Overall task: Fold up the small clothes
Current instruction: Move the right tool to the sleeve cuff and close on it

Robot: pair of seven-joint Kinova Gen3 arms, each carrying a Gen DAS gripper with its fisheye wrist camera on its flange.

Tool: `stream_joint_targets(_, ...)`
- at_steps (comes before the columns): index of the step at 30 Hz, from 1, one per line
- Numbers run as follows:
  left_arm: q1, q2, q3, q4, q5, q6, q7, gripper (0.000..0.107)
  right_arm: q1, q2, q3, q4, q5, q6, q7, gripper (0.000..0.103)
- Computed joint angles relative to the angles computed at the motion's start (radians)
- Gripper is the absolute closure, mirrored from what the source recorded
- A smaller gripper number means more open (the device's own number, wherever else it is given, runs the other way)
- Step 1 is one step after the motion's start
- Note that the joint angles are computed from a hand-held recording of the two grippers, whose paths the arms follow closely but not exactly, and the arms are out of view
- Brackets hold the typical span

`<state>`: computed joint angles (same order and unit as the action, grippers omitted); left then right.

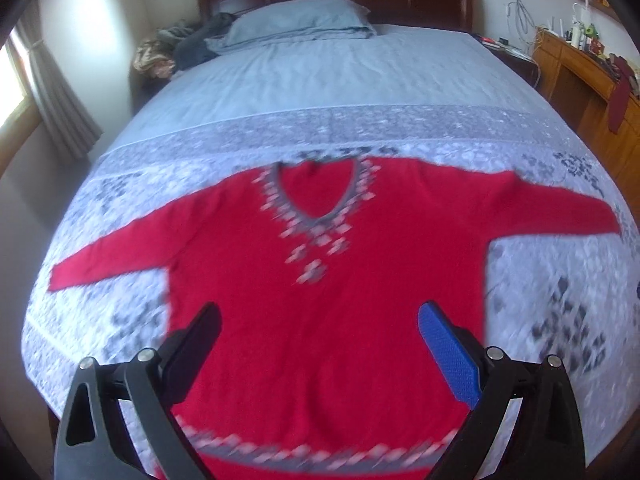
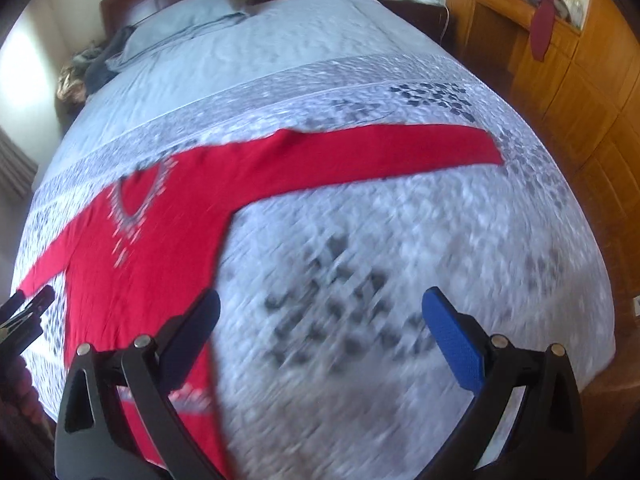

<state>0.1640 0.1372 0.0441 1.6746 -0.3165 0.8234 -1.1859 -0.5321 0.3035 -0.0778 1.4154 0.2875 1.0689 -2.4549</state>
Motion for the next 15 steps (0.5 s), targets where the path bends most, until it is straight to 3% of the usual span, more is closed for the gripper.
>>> stream_joint_targets(2,0.029,0.092,0.034,-0.093,-0.012,-0.003,0.042,0.008,0.093,0.04,0.033,-0.025,-0.046,-0.019,0.081,0.003)
stream_joint_targets(5,0.021,0.23,0.151,-0.232,-0.067,0.01,0.129,0.008,0.232,0.103,0.033,-0.072,-0.121,-0.021,0.203,0.003)
stream_joint_targets(7,0.051,0.317,0.181,-0.324,-0.081,0.028,0.16,0.008,0.324,0.158,0.035,-0.118,-0.164,-0.004,0.285,0.003)
stream_joint_targets(10,0.157,0.426,0.092,-0.463,-0.006,0.071,0.131,0.008,0.458,0.222,0.025,-0.157,-0.255,-0.012,0.398,0.004)
stream_joint_targets(12,0.223,0.489,0.012,-0.556,0.065,0.119,0.095,0.008,0.49,0.256,0.059,-0.175,-0.323,-0.016,0.441,0.004)
stream_joint_targets(15,0.264,0.579,-0.035,-0.695,0.118,0.209,0.08,0.008,0.538,0.313,0.073,-0.217,-0.374,-0.004,0.481,0.006)
